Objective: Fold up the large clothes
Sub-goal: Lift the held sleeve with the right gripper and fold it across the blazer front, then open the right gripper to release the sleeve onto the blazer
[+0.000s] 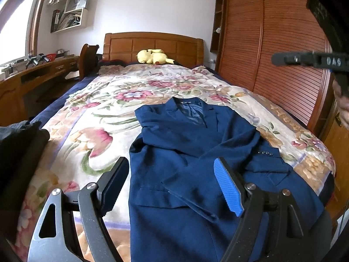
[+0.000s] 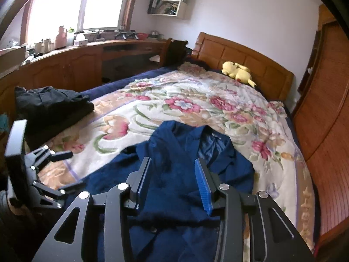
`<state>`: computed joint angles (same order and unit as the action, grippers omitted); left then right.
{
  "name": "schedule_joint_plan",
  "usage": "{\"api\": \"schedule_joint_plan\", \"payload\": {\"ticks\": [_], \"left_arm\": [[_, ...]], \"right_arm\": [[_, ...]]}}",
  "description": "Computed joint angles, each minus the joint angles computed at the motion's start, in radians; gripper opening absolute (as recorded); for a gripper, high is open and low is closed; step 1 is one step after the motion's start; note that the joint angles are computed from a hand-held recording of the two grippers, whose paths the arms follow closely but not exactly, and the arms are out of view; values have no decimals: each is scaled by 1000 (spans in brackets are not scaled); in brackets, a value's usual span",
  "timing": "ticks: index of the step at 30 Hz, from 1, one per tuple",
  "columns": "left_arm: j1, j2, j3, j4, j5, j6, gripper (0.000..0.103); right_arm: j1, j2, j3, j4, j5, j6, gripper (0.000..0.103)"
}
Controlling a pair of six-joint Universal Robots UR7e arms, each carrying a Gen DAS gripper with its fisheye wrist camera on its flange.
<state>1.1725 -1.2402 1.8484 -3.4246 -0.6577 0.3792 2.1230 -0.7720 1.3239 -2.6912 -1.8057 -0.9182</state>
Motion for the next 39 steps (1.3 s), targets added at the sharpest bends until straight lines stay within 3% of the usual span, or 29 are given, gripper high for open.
{"api": "schedule_joint_plan", "payload": {"ticks": [12, 23, 30, 35, 38, 39], "left_arm": [[11, -31, 41, -18, 52, 19, 81], [36, -112, 95, -27, 74, -31, 81], [45, -137, 117, -32, 77, -38, 81], [49, -143, 123, -31, 78, -29, 81], [51, -146, 125, -22, 76, -30, 81], [51, -146, 125, -21, 75, -29, 81]], "right_arm": [[-44, 172, -124, 89, -39, 93, 42], [-42, 336, -231, 245, 28, 187, 42], [-32, 475, -396, 350, 5, 250, 42], [-44, 550, -471, 363, -19, 267, 42], [-45, 550, -457, 332, -12, 218, 23], [-45, 545, -446, 314, -11, 208, 11]]}}
